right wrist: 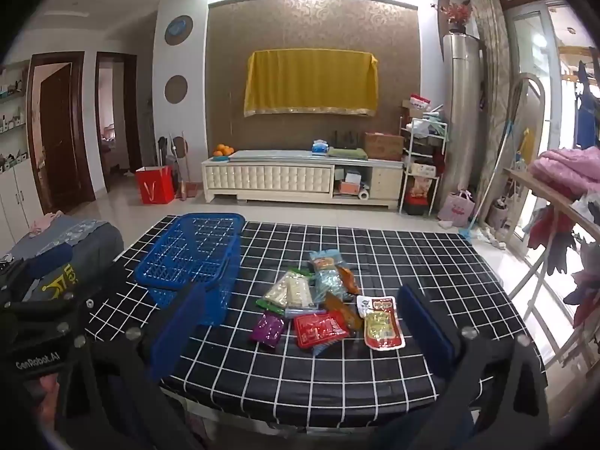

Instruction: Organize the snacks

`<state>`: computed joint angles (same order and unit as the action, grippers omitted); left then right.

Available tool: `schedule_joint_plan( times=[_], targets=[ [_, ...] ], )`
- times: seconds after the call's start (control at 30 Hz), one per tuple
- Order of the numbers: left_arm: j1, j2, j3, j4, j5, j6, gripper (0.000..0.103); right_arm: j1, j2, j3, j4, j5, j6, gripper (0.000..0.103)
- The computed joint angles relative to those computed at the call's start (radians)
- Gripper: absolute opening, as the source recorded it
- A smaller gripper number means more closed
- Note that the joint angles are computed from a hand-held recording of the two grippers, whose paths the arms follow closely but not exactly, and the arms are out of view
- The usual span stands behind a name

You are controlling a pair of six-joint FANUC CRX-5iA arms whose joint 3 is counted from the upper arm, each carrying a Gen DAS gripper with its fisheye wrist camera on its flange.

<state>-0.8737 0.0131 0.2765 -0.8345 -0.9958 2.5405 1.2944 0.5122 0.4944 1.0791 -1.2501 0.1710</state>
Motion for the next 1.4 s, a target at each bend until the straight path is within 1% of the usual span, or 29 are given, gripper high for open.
schedule_joint_plan(
  times=[0.07, 0.1, 0.13, 0.17, 0.27, 0.3, 0.47, 0.8, 1.1, 1.4],
  targets=[
    [-0.003, 0.001, 0.003, 0.001, -0.005, 0.0, 0.103, -0.004, 0.004, -0.004, 0.01, 0.001, -0.004, 0.103],
    [0.004, -0.016, -0.018, 0.001, 0.018, 0.025, 0.103, 0.0, 0.009, -0.001, 0.022, -0.003, 0.005, 0.103],
    [0.016, -0.007, -0.007, 0.032, 0.01, -0.002, 0.103, -0.002, -0.011, -0.029, 0.023, 0.013, -0.021, 0.103],
    [0.016, -0.008, -0.007, 0.029, 0.009, -0.003, 0.103, 0.0, 0.0, -0.014, 0.029, 0.003, -0.004, 0.103],
    [0.025, -0.012, -0.012, 0.036, 0.012, -0.012, 0.103, 0.005, 0.0, 0.002, 0.01, -0.001, 0.006, 0.103],
    [0.007, -0.006, -0.004, 0.018, 0.005, -0.002, 0.103, 0.011, 0.003, 0.012, 0.009, -0.01, 0.007, 0.103],
    [0.012, -0.003, -0.005, 0.032, 0.009, -0.008, 0.103, -0.003, 0.0, 0.006, -0.019, 0.008, 0.014, 0.103],
    [0.018, -0.001, -0.008, 0.04, 0.015, -0.015, 0.103, -0.005, -0.016, -0.02, -0.023, 0.021, -0.002, 0.103],
    [0.017, 0.0, -0.009, 0.041, 0.011, -0.014, 0.103, -0.003, -0.001, 0.004, -0.034, 0.008, 0.009, 0.103],
    [0.024, 0.003, -0.006, 0.064, 0.008, -0.023, 0.103, 0.0, 0.002, 0.005, -0.042, 0.003, 0.011, 0.103]
  ],
)
